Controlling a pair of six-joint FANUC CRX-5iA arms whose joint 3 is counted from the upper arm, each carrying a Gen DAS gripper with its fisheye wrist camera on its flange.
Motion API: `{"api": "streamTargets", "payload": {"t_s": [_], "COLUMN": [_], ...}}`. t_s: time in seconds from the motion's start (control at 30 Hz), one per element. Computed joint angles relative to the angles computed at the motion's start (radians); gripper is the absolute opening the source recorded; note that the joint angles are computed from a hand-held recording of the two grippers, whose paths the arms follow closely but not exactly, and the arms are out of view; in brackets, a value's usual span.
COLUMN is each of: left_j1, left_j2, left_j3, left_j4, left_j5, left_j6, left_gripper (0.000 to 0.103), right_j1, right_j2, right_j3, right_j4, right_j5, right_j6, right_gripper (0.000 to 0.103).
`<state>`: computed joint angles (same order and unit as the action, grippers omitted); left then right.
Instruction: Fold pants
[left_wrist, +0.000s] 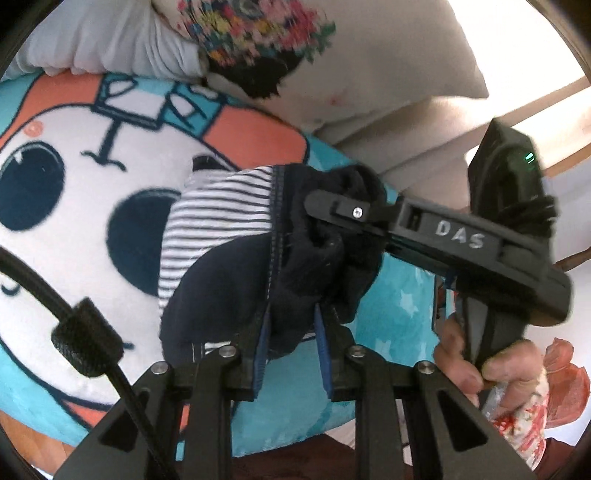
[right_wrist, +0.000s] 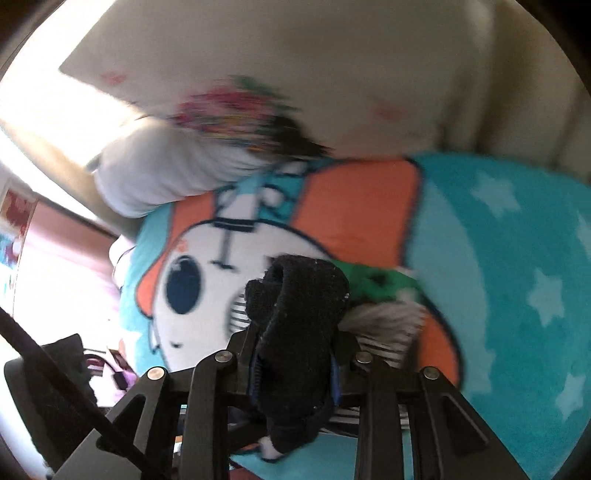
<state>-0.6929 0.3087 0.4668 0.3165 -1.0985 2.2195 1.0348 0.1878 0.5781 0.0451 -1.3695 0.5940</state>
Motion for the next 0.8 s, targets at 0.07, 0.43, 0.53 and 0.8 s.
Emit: {"api": "streamTargets", "payload": {"t_s": [0.07, 0.43, 0.53, 0.8], "left_j1": [-0.005, 0.007, 0.0, -0.002], "left_j2": [0.014, 0.006, 0.033, 0.045], "left_j3": [0.021, 0.065, 0.081, 0.057], "left_j4": [0.007, -0.07, -0.087, -0.082], "left_j5": [-0.017, -0.064, -0.111, -0.135], "left_j6": [0.0, 0.109, 0.127, 0.105], "left_gripper": [0.025, 0.039, 0.039, 0.04], "right_j1": [-0.028, -0.022, -0.043, -0.01], "right_j2": [-0.052, -0.247, -0.244, -0.203], "right_j3": [-0.089, -0.317, -0.31, -0.321], "right_j4": [-0.033, 0.117, -0.027, -0.026], "right_j5": [0.035, 0.255, 0.326, 0.271], "right_j6": [-0.021, -0.146, -0.055, -0.076], "right_gripper": [0.037, 0.043, 0.041, 0.041]}}
